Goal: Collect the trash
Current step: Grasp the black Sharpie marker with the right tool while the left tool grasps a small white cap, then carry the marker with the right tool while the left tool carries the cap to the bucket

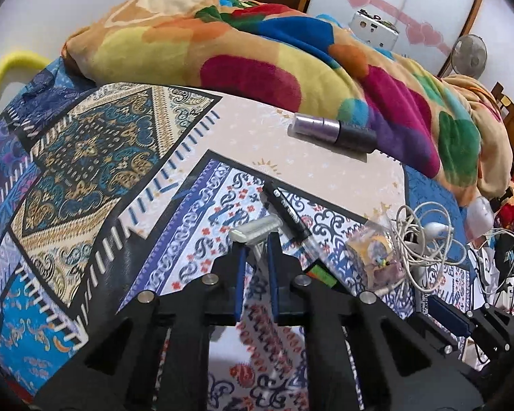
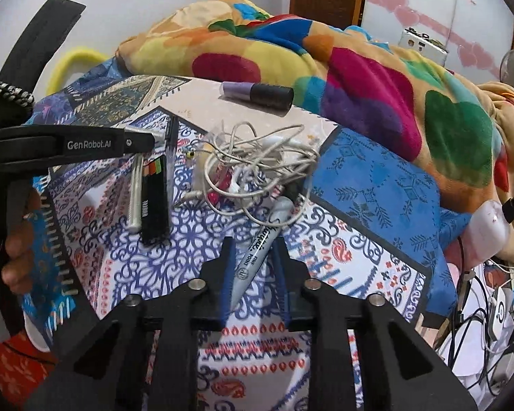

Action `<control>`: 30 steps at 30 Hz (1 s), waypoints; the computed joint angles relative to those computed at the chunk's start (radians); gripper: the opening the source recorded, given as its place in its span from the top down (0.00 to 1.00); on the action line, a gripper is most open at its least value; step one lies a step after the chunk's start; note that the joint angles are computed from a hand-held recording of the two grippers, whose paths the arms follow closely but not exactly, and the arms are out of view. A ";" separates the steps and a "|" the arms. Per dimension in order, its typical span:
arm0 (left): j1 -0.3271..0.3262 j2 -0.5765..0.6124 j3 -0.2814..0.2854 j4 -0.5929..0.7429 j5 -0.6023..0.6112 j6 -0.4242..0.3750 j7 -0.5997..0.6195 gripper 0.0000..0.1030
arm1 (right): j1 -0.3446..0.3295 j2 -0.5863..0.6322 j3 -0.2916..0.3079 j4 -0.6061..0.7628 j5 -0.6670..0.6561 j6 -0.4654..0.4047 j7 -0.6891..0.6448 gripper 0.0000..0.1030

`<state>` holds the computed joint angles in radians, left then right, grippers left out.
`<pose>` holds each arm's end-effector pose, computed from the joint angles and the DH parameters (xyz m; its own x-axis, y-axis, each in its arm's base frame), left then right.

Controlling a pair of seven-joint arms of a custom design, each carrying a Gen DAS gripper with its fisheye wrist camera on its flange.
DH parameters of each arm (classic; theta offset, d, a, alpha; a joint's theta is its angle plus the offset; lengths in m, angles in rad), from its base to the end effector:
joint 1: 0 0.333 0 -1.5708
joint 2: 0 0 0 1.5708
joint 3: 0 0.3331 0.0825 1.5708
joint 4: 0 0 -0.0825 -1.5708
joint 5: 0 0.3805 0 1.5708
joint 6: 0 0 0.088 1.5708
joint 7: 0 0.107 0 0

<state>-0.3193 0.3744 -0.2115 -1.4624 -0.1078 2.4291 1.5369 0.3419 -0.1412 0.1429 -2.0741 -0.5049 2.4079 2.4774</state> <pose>0.6331 -0.3401 0.5576 -0.4351 -0.8782 0.1987 -0.7933 0.2695 -0.5460 0.4842 0.2559 0.5618 -0.1213 -0.9926 0.0043 -0.7996 0.0952 -0.5930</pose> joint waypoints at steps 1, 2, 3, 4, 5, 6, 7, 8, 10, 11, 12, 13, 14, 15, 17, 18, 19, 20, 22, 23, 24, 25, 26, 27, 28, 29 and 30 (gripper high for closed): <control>0.005 -0.013 -0.001 -0.017 -0.007 0.005 0.002 0.92 | 0.002 -0.012 -0.005 -0.012 0.019 0.007 -0.014 0.85; 0.007 -0.028 0.000 -0.037 -0.008 0.014 0.002 0.94 | 0.003 -0.025 -0.009 -0.026 0.038 0.013 -0.027 0.86; 0.008 -0.049 0.005 -0.063 -0.001 0.023 -0.004 0.94 | 0.004 -0.038 -0.013 -0.041 0.060 0.019 -0.040 0.87; 0.010 -0.066 0.008 -0.085 0.005 0.032 -0.007 0.95 | 0.005 -0.052 -0.015 -0.054 0.077 0.020 -0.052 0.88; 0.011 -0.090 0.013 -0.116 0.016 0.043 -0.012 0.95 | 0.003 -0.055 -0.013 -0.058 0.085 0.020 -0.055 0.89; 0.012 -0.108 0.016 -0.140 0.029 0.050 -0.017 0.95 | 0.003 -0.079 -0.015 -0.079 0.101 0.016 -0.064 0.89; 0.015 -0.126 0.017 -0.163 0.039 0.054 -0.018 0.95 | 0.002 -0.093 -0.014 -0.092 0.111 0.011 -0.066 0.90; 0.019 -0.142 0.016 -0.182 0.044 0.057 -0.016 0.95 | 0.001 -0.109 -0.013 -0.105 0.123 0.007 -0.069 0.90; 0.027 -0.187 0.017 -0.239 0.060 0.062 -0.015 0.95 | -0.001 -0.138 -0.010 -0.128 0.138 -0.007 -0.070 0.90; 0.034 -0.203 0.013 -0.259 0.054 0.060 -0.007 0.95 | -0.001 -0.155 -0.008 -0.141 0.143 -0.014 -0.071 0.90; 0.040 -0.218 0.010 -0.278 0.047 0.056 0.001 0.95 | -0.002 -0.172 -0.007 -0.153 0.150 -0.021 -0.074 0.90; 0.044 -0.230 0.007 -0.293 0.044 0.055 0.005 0.95 | -0.003 -0.171 -0.005 -0.153 0.154 -0.022 -0.073 0.90; 0.049 -0.244 0.004 -0.312 0.034 0.054 0.012 0.95 | 0.001 -0.189 -0.008 -0.169 0.172 -0.025 -0.082 0.90; 0.054 -0.258 0.000 -0.327 0.018 0.050 0.024 0.95 | 0.007 -0.205 -0.013 -0.183 0.193 -0.026 -0.093 0.90; 0.059 -0.278 -0.006 -0.352 -0.002 0.048 0.037 0.95 | 0.010 -0.223 -0.011 -0.200 0.210 -0.029 -0.106 0.90; 0.060 -0.287 -0.009 -0.364 -0.013 0.051 0.044 0.95 | 0.008 -0.224 -0.008 -0.200 0.211 -0.033 -0.106 0.90; 0.061 -0.292 -0.011 -0.370 -0.020 0.053 0.049 0.95 | 0.007 -0.223 -0.006 -0.199 0.213 -0.033 -0.108 0.90; 0.061 -0.297 -0.013 -0.377 -0.027 0.056 0.053 0.95 | 0.005 -0.224 -0.006 -0.201 0.216 -0.033 -0.107 0.90; 0.058 -0.300 -0.016 -0.385 -0.018 0.068 0.051 0.95 | -0.004 -0.220 -0.009 -0.197 0.226 -0.027 -0.088 0.86; 0.055 -0.300 -0.016 -0.387 -0.008 0.073 0.044 0.95 | -0.007 -0.212 -0.018 -0.194 0.238 -0.013 -0.085 0.83; 0.054 -0.298 -0.017 -0.386 -0.002 0.075 0.042 0.95 | -0.014 -0.206 -0.019 -0.189 0.238 -0.004 -0.077 0.76; 0.054 -0.296 -0.017 -0.383 -0.003 0.072 0.044 0.95 | -0.025 -0.198 -0.013 -0.182 0.223 -0.001 -0.061 0.73; 0.053 -0.295 -0.017 -0.381 0.002 0.071 0.047 0.95 | -0.035 -0.189 -0.005 -0.174 0.202 0.000 -0.043 0.73; 0.053 -0.295 -0.017 -0.380 0.003 0.071 0.049 0.95 | -0.040 -0.179 0.000 -0.165 0.183 -0.003 -0.037 0.73; 0.053 -0.294 -0.017 -0.380 0.007 0.071 0.048 0.95 | -0.044 -0.166 0.007 -0.153 0.161 -0.015 -0.030 0.73; 0.054 -0.295 -0.016 -0.382 0.004 0.073 0.052 0.95 | -0.047 -0.157 0.017 -0.143 0.131 -0.026 -0.019 0.73; 0.054 -0.295 -0.016 -0.383 0.001 0.074 0.053 0.95 | -0.048 -0.153 0.023 -0.139 0.108 -0.033 -0.011 0.73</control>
<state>-0.2649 0.0793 -0.2279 -1.8450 -0.1063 2.5028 1.5901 0.2944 -0.2942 0.1663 -2.2135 -0.3972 2.3747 2.4666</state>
